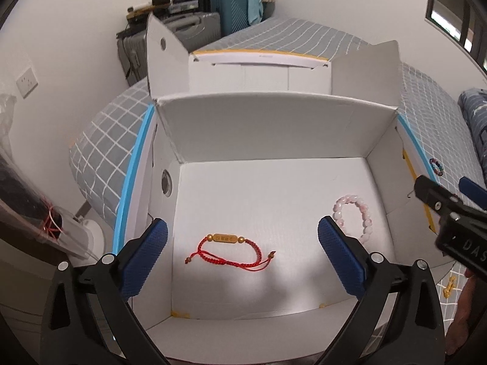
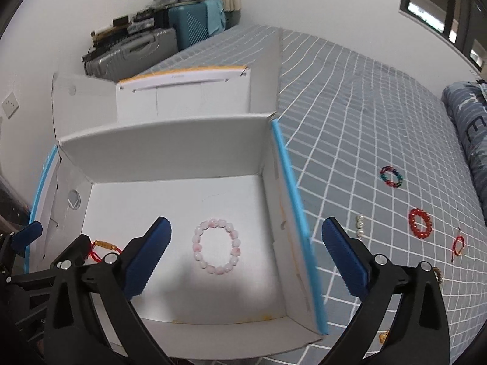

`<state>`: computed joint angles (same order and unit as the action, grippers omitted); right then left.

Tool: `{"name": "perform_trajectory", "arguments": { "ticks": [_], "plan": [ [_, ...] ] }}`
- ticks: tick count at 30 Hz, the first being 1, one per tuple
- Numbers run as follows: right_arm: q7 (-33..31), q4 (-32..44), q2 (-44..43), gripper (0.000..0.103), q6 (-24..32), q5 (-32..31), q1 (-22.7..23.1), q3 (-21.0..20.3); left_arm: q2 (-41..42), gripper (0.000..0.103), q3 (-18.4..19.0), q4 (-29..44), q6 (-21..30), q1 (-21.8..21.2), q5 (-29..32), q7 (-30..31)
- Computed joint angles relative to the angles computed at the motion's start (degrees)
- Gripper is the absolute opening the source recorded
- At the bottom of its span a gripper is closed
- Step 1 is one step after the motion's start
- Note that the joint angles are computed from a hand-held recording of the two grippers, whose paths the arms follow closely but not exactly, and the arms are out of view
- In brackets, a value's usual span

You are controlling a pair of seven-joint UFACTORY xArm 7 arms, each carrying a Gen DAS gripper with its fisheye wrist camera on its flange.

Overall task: Organize jewelry
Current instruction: 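Move both tools back over the remaining bracelets on the bed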

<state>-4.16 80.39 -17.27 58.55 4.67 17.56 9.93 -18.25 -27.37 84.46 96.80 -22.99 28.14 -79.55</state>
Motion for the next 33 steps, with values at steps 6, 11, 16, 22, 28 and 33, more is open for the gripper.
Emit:
{"name": "perform_trajectory", "arguments": {
  "ticks": [6, 11, 16, 22, 28, 33],
  "plan": [
    [-1.79, -0.82, -2.15, 0.095, -0.60, 0.80, -1.69, -2.49, 5.11, 0.097, -2.31, 5.70, 0.43, -2.04, 4.14, -0.54],
    [-4.11, -1.17, -3.20, 0.095, -0.77, 1.84, -3.97, -5.07, 11.49, 0.097, -2.66, 11.67, 0.90, -6.18, 8.47, -1.46],
    [-6.94, -1.63, -3.89, 0.095, -1.01, 2.75, -6.57, -7.48, 20.30, 0.097, -2.52, 20.33, 2.08, -11.80, 14.27, 0.19],
    [-10.77, -2.65, -4.03, 0.095, -2.57, 4.10, -10.02, -10.86, 28.11, 0.097, 0.16, 28.50, 0.41, -17.76, 17.10, 1.57],
    [-14.01, -2.51, -1.83, 0.095, -3.09, 4.66, -14.08, -13.75, 36.30, 0.097, 3.79, 38.17, -1.11, -23.49, 18.56, 4.04],
    [-16.29, -2.84, 0.23, 0.095, -4.12, 3.89, -17.73, -15.29, 45.94, 0.097, 7.25, 51.44, -2.33, -29.37, 19.73, 8.43]
  ]
}}
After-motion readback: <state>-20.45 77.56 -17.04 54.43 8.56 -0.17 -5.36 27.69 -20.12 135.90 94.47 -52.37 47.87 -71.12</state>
